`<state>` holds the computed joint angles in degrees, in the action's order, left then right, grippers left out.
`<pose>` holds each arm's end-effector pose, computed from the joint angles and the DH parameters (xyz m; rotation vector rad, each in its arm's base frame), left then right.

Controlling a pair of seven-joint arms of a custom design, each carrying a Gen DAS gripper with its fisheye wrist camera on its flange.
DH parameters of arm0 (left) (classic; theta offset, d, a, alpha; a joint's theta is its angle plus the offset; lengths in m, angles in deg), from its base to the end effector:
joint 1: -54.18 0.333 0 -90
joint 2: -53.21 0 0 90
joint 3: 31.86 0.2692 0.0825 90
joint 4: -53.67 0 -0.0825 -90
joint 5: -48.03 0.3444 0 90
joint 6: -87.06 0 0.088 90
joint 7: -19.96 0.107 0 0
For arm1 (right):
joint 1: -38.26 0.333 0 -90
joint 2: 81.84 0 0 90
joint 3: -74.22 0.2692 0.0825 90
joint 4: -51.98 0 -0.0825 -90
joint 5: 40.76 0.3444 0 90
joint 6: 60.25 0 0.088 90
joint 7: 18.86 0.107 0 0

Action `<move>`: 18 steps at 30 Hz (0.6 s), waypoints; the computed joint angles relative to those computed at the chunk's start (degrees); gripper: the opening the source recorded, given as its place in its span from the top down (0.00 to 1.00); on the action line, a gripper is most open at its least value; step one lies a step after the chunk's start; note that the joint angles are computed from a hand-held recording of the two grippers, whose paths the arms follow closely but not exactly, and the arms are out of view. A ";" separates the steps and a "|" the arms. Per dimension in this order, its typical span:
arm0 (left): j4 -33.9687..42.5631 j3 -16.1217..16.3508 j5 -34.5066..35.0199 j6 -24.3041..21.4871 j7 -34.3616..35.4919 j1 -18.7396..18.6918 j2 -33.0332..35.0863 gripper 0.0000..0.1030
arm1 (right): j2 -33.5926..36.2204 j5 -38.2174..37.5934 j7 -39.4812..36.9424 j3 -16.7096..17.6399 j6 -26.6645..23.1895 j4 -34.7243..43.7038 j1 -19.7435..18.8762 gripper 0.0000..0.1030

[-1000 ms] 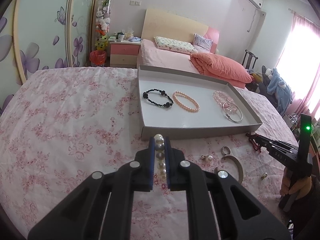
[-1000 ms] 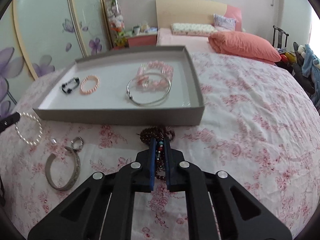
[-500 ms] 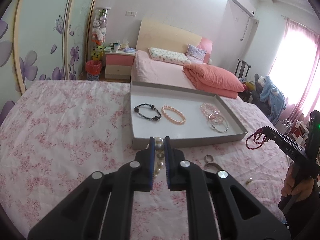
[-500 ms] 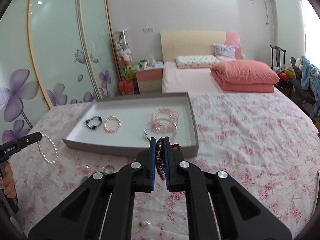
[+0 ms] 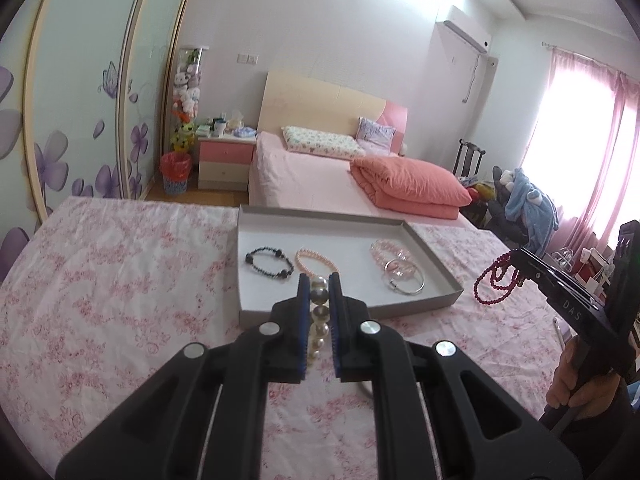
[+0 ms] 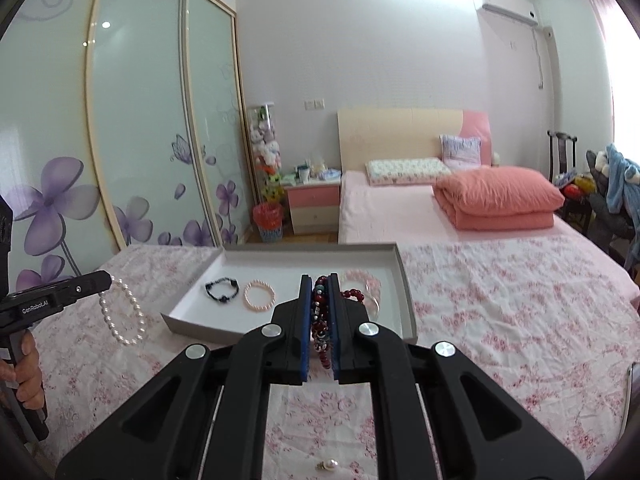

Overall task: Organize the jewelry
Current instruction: 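Carry the white pearls and red bead strand over the gray tray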

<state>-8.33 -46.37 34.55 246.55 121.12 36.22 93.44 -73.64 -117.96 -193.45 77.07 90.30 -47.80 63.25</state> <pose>0.6533 -0.3178 0.5153 -1.3353 2.0969 -1.3732 0.5244 0.3016 0.5231 -1.3294 1.6098 -0.9538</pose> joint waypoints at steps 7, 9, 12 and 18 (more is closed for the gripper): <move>0.91 0.41 0.89 3.39 -0.42 -1.27 0.10 0.90 | -0.03 -5.89 3.07 0.32 -2.82 1.50 1.00 0.92; 2.51 0.79 1.51 3.13 -0.89 -1.85 0.91 0.90 | 0.44 -6.81 2.99 0.37 -3.38 2.34 1.23 0.92; 4.32 1.06 2.10 2.64 -1.42 -2.32 1.80 0.90 | 1.39 -8.02 2.65 0.24 -4.08 3.76 1.64 0.92; 15.98 2.60 4.76 -1.70 -4.04 -4.56 8.39 0.90 | 2.88 -9.47 2.67 -0.41 -4.63 5.68 2.39 0.92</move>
